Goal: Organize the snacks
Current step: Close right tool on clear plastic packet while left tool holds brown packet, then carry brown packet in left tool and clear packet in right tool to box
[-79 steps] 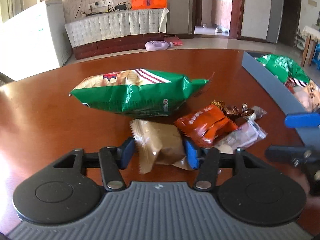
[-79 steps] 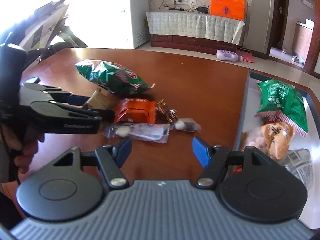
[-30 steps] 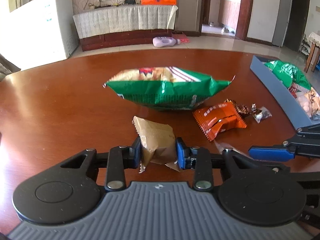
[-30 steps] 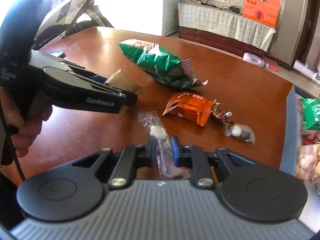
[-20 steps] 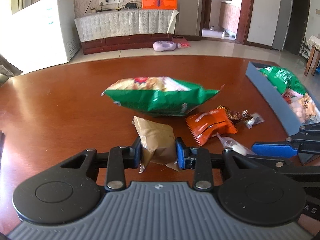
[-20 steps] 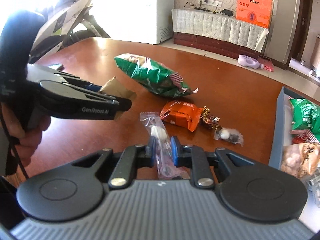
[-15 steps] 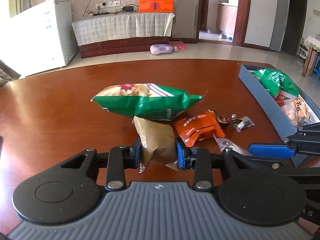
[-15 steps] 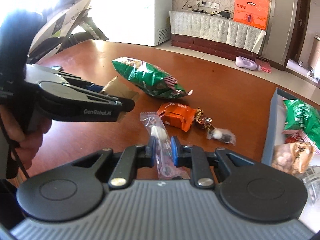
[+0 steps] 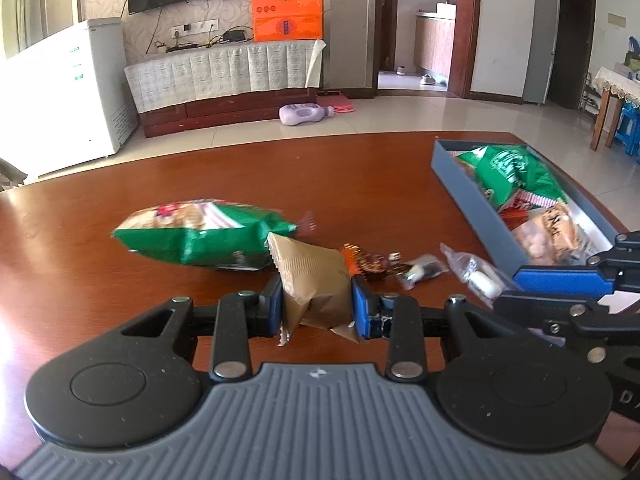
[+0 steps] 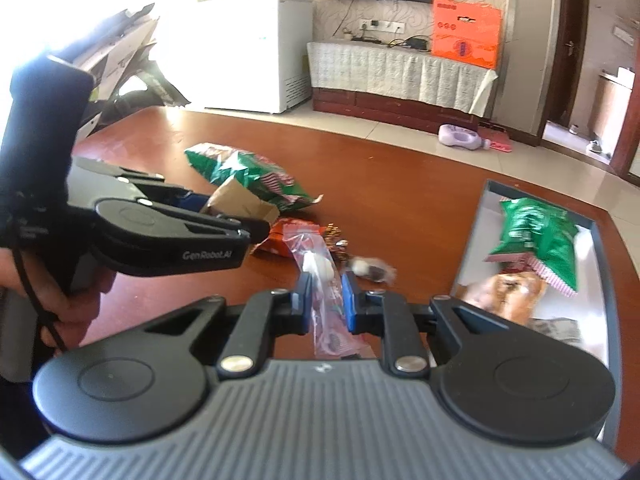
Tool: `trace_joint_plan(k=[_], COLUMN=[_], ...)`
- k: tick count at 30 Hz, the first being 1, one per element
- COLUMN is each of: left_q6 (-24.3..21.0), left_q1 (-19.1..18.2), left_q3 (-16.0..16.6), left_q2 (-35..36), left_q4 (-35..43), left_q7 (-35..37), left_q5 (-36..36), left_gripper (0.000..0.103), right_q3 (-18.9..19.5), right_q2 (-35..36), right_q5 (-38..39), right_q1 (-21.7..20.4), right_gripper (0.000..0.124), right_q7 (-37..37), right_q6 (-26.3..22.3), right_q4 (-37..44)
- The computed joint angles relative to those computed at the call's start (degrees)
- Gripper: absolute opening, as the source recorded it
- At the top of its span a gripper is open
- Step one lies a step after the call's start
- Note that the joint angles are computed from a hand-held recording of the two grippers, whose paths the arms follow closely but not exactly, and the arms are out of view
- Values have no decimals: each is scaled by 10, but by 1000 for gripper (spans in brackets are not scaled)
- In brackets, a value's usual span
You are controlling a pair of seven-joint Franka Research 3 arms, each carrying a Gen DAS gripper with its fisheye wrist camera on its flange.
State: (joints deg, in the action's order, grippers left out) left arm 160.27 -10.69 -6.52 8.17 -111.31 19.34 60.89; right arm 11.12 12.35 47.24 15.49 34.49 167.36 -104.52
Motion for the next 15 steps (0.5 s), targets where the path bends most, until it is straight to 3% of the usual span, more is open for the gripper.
trace_joint_plan(k=[8, 11, 14, 15], left_q6=[-10, -12, -9, -7], left_q1=[-17, -19, -17, -16], left_q3=[2, 6, 8, 9], left_q2=[30, 32, 29, 26], left_q4=[37, 40, 35, 30], left_q7=[-1, -7, -3, 0], left_q5=[2, -4, -8, -10], left_gripper=[39, 39, 40, 40], right_q3=[-10, -3, -17, -21], right_q2=[-11, -19, -17, -16], right_q5=[31, 79, 33, 14], right_q1=[-17, -31, -12, -6], right_gripper=[15, 16, 17, 25], right_q7=[-13, -58, -43, -34], right_q6=[-1, -37, -57, -55], right_q4=[-7, -8, -12, -14])
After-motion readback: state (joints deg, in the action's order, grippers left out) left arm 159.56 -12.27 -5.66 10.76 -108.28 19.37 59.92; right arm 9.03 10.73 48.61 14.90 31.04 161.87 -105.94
